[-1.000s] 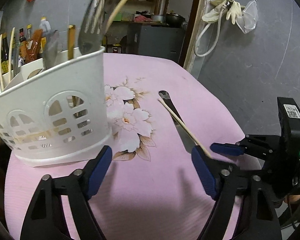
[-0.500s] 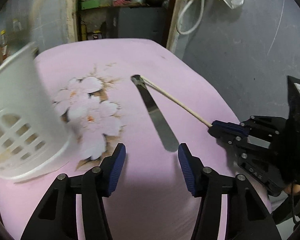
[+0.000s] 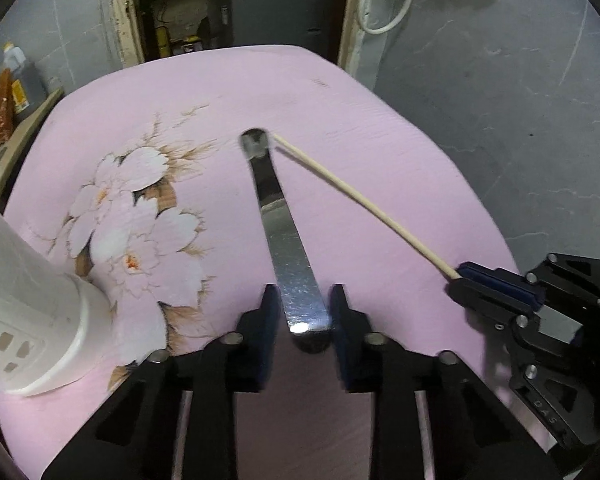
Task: Organize utensils
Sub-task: 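Lower the left tool onto the silver knife handle while the right tool approaches the last chopstick, then close the left tool on the knife while the right tool grasps the chopstick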
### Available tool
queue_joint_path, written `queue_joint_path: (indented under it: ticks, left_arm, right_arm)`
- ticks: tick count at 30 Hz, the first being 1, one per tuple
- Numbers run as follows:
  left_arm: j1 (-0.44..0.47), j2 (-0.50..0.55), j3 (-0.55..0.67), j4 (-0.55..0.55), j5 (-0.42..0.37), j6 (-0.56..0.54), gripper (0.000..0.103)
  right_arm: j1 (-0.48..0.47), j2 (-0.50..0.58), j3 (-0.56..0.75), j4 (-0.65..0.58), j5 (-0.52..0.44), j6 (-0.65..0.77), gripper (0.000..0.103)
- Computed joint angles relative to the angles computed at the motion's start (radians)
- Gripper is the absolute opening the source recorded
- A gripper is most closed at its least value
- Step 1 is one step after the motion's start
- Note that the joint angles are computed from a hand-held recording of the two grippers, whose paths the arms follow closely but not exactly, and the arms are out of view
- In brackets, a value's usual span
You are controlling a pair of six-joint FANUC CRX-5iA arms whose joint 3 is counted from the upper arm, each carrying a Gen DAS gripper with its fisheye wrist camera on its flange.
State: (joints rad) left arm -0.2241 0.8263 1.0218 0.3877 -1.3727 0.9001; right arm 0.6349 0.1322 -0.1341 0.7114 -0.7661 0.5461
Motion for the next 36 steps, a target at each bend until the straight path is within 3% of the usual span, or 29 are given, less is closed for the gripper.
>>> queue_joint_path:
  ticks: [8, 15, 21, 25, 31, 36]
  left_arm:
    - [0.027, -0.043, -0.065, -0.002, -0.012, 0.000, 0.017]
    - [0.102, -0.174, -0.286, 0.048, 0.005, -0.068, 0.017]
    - [0.136, -0.254, -0.399, 0.068, 0.015, -0.155, 0.017]
    - [0.131, -0.248, -0.383, 0.051, 0.010, -0.187, 0.018]
    - [0.104, -0.208, -0.311, 0.011, 0.010, -0.201, 0.025]
    - [0.069, -0.098, -0.122, -0.042, -0.068, -0.162, 0.025]
  right_arm:
    - [0.026, -0.025, -0.012, -0.026, -0.027, 0.005, 0.002]
    - [0.068, -0.057, -0.033, -0.060, -0.058, -0.013, 0.002]
    - [0.074, -0.061, 0.011, -0.194, -0.050, 0.080, 0.006]
    - [0.055, -0.022, 0.067, -0.222, -0.065, 0.148, 0.024]
    - [0.003, 0.071, 0.205, -0.314, -0.099, 0.318, 0.024]
    - [-0.041, 0.147, 0.340, -0.419, -0.157, 0.466, 0.024]
